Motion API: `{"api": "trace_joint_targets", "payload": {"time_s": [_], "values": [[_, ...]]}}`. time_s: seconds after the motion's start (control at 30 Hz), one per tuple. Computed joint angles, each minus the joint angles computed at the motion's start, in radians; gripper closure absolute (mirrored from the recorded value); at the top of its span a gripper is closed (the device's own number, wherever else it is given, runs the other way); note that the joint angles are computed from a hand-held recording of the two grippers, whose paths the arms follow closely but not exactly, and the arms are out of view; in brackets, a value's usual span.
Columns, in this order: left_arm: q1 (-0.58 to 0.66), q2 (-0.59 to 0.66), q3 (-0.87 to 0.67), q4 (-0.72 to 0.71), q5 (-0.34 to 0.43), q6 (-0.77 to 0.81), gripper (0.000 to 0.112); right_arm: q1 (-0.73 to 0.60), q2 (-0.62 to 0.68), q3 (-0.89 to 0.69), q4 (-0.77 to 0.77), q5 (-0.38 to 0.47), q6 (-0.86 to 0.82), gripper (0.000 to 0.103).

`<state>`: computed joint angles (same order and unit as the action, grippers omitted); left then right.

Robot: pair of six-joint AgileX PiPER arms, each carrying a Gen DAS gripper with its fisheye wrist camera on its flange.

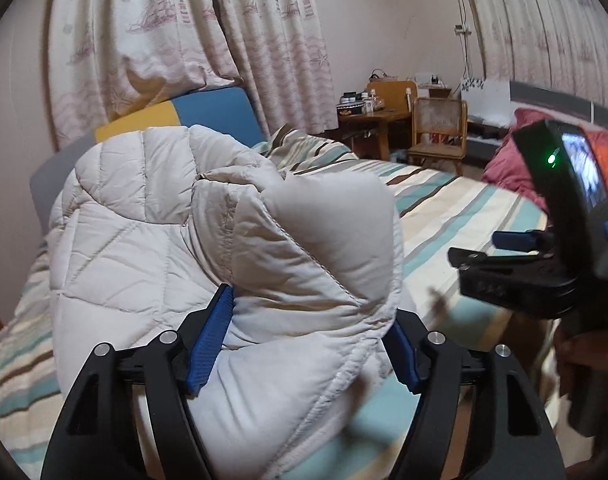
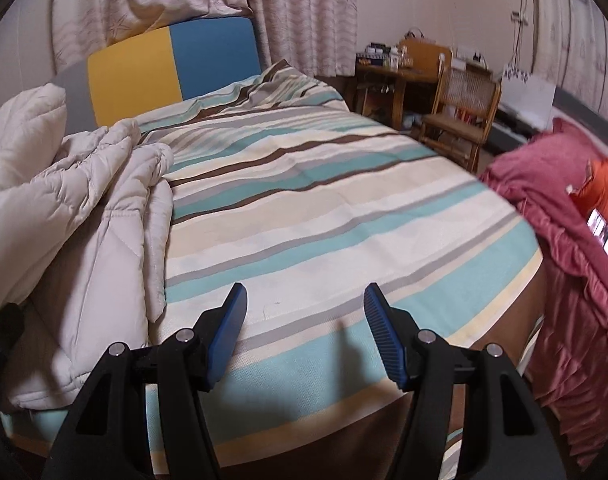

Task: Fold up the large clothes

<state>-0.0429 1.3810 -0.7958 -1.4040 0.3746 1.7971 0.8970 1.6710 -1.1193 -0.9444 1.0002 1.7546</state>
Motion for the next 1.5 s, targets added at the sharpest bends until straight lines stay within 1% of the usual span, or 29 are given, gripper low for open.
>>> {"api": "trace_joint_targets", "payload": {"time_s": [0.13, 0.2, 0.27, 0.33, 0.37, 0.4, 0.5, 0.53, 0.6, 0.63, 0.73, 0.77, 0.8, 0.83, 0.87, 0.9, 0.93, 0.97, 1.0, 1.03, 1.1, 1.13, 1.2, 1.27, 1.37, 1.4, 1.5], "values": [[0.053, -0.031, -0.004, 0.066, 0.100, -0.095, 0.043, 0.003, -0.002, -0.005, -0.006, -0.003, -0.009, 0.042], [0.103, -0.053, -0.010, 0.087, 0.183, -0.137, 0.043, 0.004, 0.001, -0.010, -0.009, -0.001, -0.017, 0.042], [0.173, -0.076, -0.019, 0.095, 0.296, -0.173, 0.043, 0.005, 0.005, -0.021, -0.006, 0.006, -0.029, 0.042], [0.237, -0.101, -0.025, 0.081, 0.368, -0.185, 0.041, 0.006, 0.006, -0.029, -0.009, 0.013, -0.039, 0.042], [0.279, -0.115, -0.022, 0.051, 0.396, -0.168, 0.037, 0.007, 0.007, -0.033, -0.010, 0.017, -0.043, 0.042], [0.304, -0.123, -0.021, 0.034, 0.406, -0.162, 0.036, 0.008, 0.007, -0.040, -0.012, 0.024, -0.050, 0.042], [0.436, -0.109, -0.043, -0.049, 0.442, -0.167, 0.036, 0.010, 0.005, -0.054, -0.019, 0.033, -0.063, 0.042], [0.471, -0.091, -0.056, -0.071, 0.429, -0.184, 0.036, 0.013, 0.008, -0.062, -0.024, 0.042, -0.070, 0.042], [0.506, -0.045, -0.095, -0.054, 0.354, -0.285, 0.036, 0.018, 0.018, -0.082, -0.031, 0.058, -0.085, 0.042], [0.507, -0.012, -0.128, -0.006, 0.286, -0.385, 0.036, 0.019, 0.023, -0.091, -0.033, 0.065, -0.095, 0.042], [0.497, 0.096, -0.227, 0.181, 0.135, -0.685, 0.036, 0.021, 0.035, -0.123, -0.036, 0.072, -0.134, 0.042], [0.491, 0.133, -0.260, 0.263, 0.095, -0.781, 0.036, 0.021, 0.039, -0.139, -0.040, 0.076, -0.149, 0.042], [0.490, 0.155, -0.280, 0.317, 0.067, -0.837, 0.036, 0.020, 0.041, -0.150, -0.043, 0.078, -0.159, 0.042], [0.474, 0.185, -0.305, 0.398, 0.019, -0.916, 0.036, 0.020, 0.040, -0.172, -0.054, 0.084, -0.176, 0.042], [0.465, 0.206, -0.329, 0.474, 0.007, -0.991, 0.037, 0.020, 0.037, -0.181, -0.061, 0.086, -0.182, 0.042], [0.465, 0.238, -0.362, 0.514, 0.028, -1.038, 0.041, 0.017, 0.036, -0.202, -0.070, 0.090, -0.196, 0.042], [0.467, 0.272, -0.404, 0.513, 0.076, -1.058, 0.043, 0.011, 0.036, -0.222, -0.073, 0.089, -0.213, 0.042], [0.467, 0.308, -0.454, 0.500, 0.134, -1.074, 0.050, 0.005, 0.038, -0.239, -0.071, 0.087, -0.228, 0.042], [0.463, 0.320, -0.473, 0.493, 0.159, -1.079, 0.058, -0.005, 0.040, -0.263, -0.069, 0.080, -0.250, 0.042], [0.458, 0.327, -0.488, 0.487, 0.184, -1.080, 0.061, -0.009, 0.043, -0.280, -0.069, 0.078, -0.263, 0.042], [0.406, 0.329, -0.517, 0.549, 0.182, -1.129, 0.066, -0.019, 0.055, -0.331, -0.071, 0.080, -0.301, 0.042], [0.383, 0.327, -0.523, 0.570, 0.181, -1.138, 0.066, -0.025, 0.060, -0.365, -0.071, 0.080, -0.329, 0.042], [0.326, 0.322, -0.542, 0.667, 0.162, -1.196, 0.067, -0.033, 0.073, -0.423, -0.073, 0.076, -0.378, 0.042], [0.275, 0.313, -0.551, 0.743, 0.147, -1.230, 0.067, -0.044, 0.108, -0.516, -0.062, 0.070, -0.459, 0.042], [0.213, 0.311, -0.575, 0.876, 0.133, -1.312, 0.067, -0.066, 0.187, -0.669, -0.028, 0.053, -0.589, 0.042], [0.197, 0.317, -0.588, 0.915, 0.134, -1.339, 0.067, -0.074, 0.229, -0.741, -0.011, 0.050, -0.645, 0.042], [0.168, 0.349, -0.640, 0.976, 0.152, -1.372, 0.066, -0.093, 0.344, -0.921, 0.039, 0.057, -0.775, 0.042]]}}
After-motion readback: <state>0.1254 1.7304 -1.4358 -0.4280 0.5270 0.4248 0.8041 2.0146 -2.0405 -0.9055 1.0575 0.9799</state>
